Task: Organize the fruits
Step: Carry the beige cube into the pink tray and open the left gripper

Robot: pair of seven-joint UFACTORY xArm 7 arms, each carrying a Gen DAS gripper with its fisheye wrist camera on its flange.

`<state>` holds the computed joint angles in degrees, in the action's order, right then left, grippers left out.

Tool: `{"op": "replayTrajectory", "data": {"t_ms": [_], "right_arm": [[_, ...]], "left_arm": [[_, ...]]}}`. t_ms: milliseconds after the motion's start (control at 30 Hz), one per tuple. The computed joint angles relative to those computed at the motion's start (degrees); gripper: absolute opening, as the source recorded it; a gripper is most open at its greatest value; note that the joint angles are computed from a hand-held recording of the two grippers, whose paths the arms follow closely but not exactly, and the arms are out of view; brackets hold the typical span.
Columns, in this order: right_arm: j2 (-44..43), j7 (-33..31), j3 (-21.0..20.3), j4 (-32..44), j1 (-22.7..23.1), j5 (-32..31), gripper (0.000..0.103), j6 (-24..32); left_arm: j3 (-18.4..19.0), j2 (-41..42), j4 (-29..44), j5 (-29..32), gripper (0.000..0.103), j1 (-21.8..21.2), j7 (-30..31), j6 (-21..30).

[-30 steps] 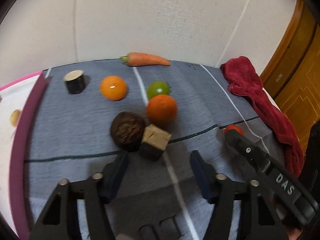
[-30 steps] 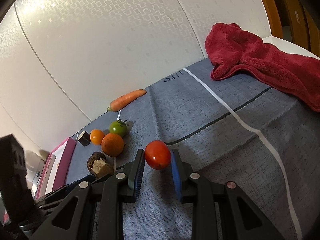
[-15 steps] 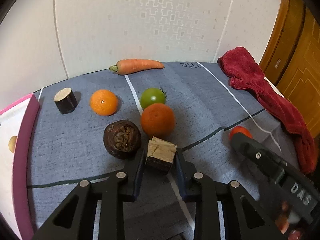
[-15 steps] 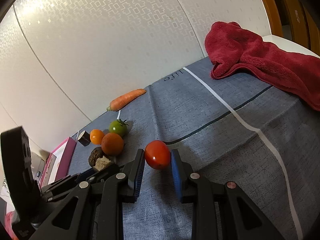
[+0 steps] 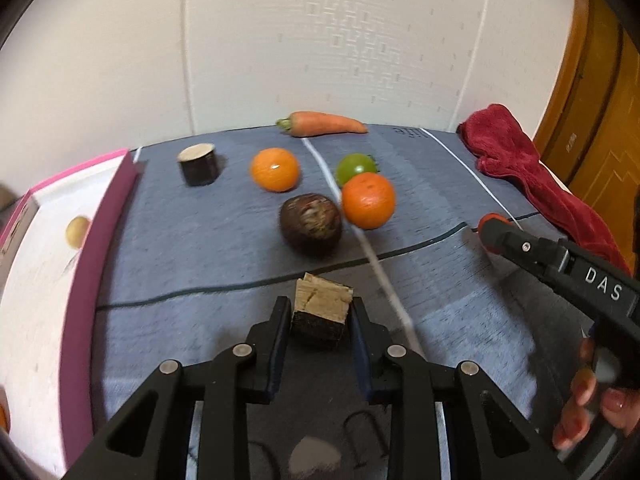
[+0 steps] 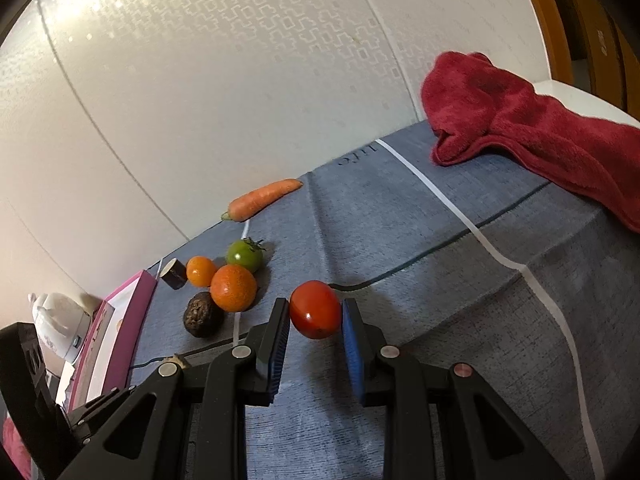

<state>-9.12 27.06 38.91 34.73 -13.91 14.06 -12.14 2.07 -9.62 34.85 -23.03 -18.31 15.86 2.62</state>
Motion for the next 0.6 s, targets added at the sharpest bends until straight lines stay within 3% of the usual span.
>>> {"op": "replayTrajectory", "data": {"t_ms": [100,233,367,500,600], "right_arm": [[-0.5,-1.8,3.9,0.3,-3.1,0.1,0.026,-0.6],[-0.6,-3.5,5.3,0.7,-3.9,-0.3,0.026,-0.9],[0.6,-5.1,0.0,0.8,1.7,-0.8,0.026,-2.0],[0.4,-7.7,-1.7,0.5,4.3,1.1,0.026,-2.4],[0.3,-10.7,-0.7,0.8,4.3,3.1,0.026,-2.5]], "left_arm": [[-0.3,-1.4,-1.6,1.3,0.029,1.2,-1.4,-0.3],[0.2,-3.2,-3.5,3.1,0.029,1.7,-2.8,-0.7],[2.3,-4.7,-4.9,2.9,0.029,0.4,-3.1,-0.7],[2.8,-5.6,-5.8,3.6,0.029,0.4,-4.0,-0.8],[3.5,-6.6,-6.7,3.9,0.029,-0.1,-4.3,-0.9]]}}
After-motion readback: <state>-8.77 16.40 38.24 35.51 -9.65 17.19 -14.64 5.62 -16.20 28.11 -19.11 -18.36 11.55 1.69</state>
